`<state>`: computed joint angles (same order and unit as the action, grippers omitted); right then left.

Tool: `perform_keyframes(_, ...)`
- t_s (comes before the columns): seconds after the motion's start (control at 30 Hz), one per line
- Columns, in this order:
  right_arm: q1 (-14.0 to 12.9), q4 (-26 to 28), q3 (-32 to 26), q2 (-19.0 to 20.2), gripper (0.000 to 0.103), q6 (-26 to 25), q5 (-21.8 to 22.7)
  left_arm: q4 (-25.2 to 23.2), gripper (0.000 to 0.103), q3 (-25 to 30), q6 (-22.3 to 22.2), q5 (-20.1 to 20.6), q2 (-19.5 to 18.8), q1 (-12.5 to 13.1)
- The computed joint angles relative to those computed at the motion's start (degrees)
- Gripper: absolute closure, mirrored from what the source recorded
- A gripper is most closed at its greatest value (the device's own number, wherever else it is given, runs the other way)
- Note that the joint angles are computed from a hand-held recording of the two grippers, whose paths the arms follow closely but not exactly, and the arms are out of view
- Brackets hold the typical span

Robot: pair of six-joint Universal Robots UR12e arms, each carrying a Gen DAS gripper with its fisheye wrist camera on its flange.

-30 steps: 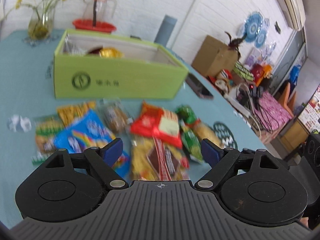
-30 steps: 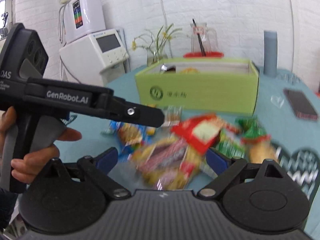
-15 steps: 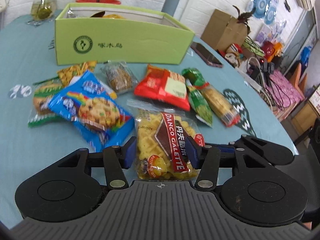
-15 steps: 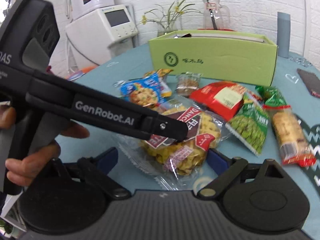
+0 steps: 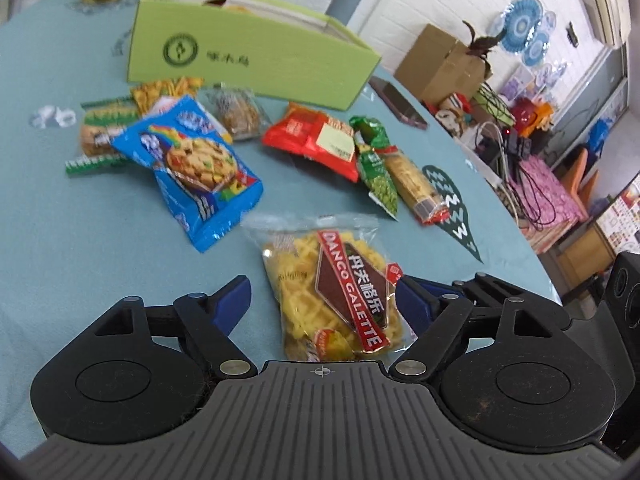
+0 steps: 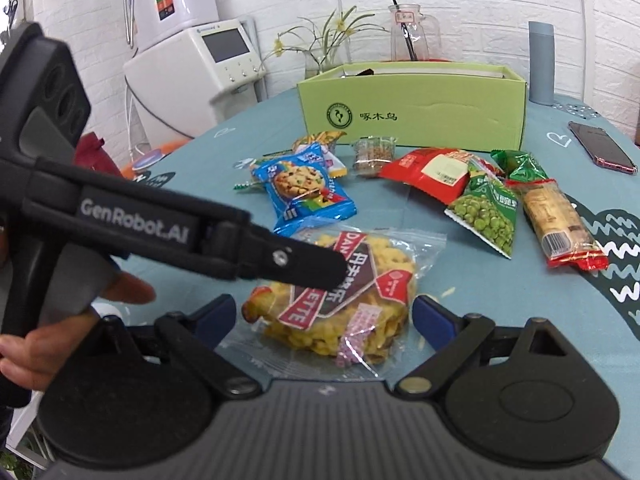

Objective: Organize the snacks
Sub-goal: 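Grasp the Danco Galette bag with the left tool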

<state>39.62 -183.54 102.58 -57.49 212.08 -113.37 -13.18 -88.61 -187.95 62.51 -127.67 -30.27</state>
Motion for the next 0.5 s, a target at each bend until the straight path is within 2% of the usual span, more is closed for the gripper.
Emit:
perform_keyframes(0.07,0.0,0.7,-0.6,0.6,0.009,-0.1,-0.8,1.2,0.042,-0.3,0.2,-0.1,-0.2,0.0)
perform_keyframes(0.1,0.3,0.5,-1.0,1.0,0.009,-1.2,-1.8,1.2,0.053,-0.4,0.8,0.1,-0.2,-0.1)
perform_keyframes(0.17,0.7,1.2,-1.6,1.3,0.01,-2.9,-2.9,1.4,0.064,-0.5,1.9,0.3,-0.1,-0.1)
perform_keyframes(0.27,0.8,1.5,-2.1,1.2,0.014,-3.3,-4.1,2.8,0.078,-0.5,0.1,1.4,0.0,-0.2)
perform_keyframes(0.37,0.7,0.6,-2.7,0.9,0.014,-5.2,-6.4,3.9,0.078,0.6,-1.4,1.1,0.0,-0.2)
perform_keyframes(0.5,-0.5,-3.6,-3.8,0.8,0.012,-10.6,-9.6,6.2,0.078,4.8,-1.9,0.9,-1.1,-0.5)
